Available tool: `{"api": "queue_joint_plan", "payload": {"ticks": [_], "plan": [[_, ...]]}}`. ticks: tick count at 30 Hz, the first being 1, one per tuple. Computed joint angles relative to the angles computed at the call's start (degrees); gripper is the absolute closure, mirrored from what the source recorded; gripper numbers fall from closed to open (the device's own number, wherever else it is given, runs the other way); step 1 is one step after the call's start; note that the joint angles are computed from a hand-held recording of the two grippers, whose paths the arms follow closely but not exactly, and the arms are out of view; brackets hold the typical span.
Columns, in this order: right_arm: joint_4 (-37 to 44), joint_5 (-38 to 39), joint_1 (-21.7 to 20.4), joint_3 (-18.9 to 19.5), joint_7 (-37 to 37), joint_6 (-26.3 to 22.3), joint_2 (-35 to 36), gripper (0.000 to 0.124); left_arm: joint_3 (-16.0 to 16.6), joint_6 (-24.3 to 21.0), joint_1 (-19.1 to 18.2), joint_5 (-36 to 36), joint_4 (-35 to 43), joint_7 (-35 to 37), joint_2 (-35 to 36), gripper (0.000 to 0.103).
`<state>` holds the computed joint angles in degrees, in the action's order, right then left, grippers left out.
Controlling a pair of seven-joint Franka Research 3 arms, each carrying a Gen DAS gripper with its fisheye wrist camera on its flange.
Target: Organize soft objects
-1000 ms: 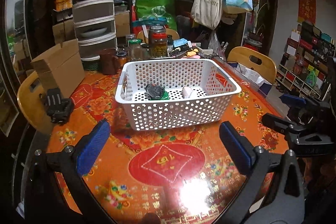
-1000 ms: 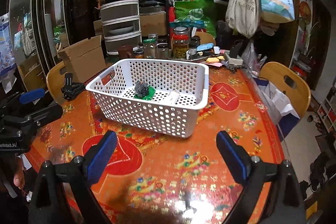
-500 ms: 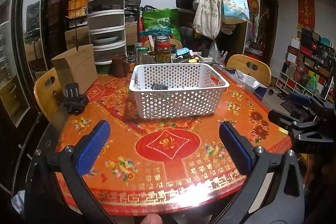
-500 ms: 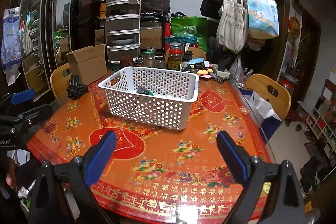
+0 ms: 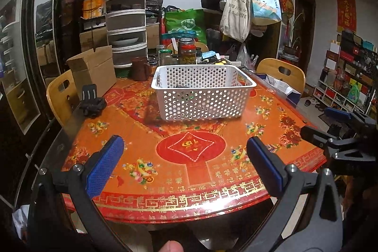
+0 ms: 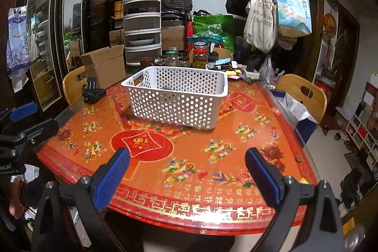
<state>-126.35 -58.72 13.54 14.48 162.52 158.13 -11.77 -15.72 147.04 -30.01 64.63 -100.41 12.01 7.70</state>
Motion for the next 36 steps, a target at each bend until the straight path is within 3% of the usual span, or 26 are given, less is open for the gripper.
{"api": "queue_joint_plan", "payload": {"ticks": [36], "plan": [[-1.81,1.07,-1.71,0.82,0.6,1.24,-1.46,0.026,0.77,-0.38,-0.7,-1.91,1.41,0.92,1.69,0.0]]}}
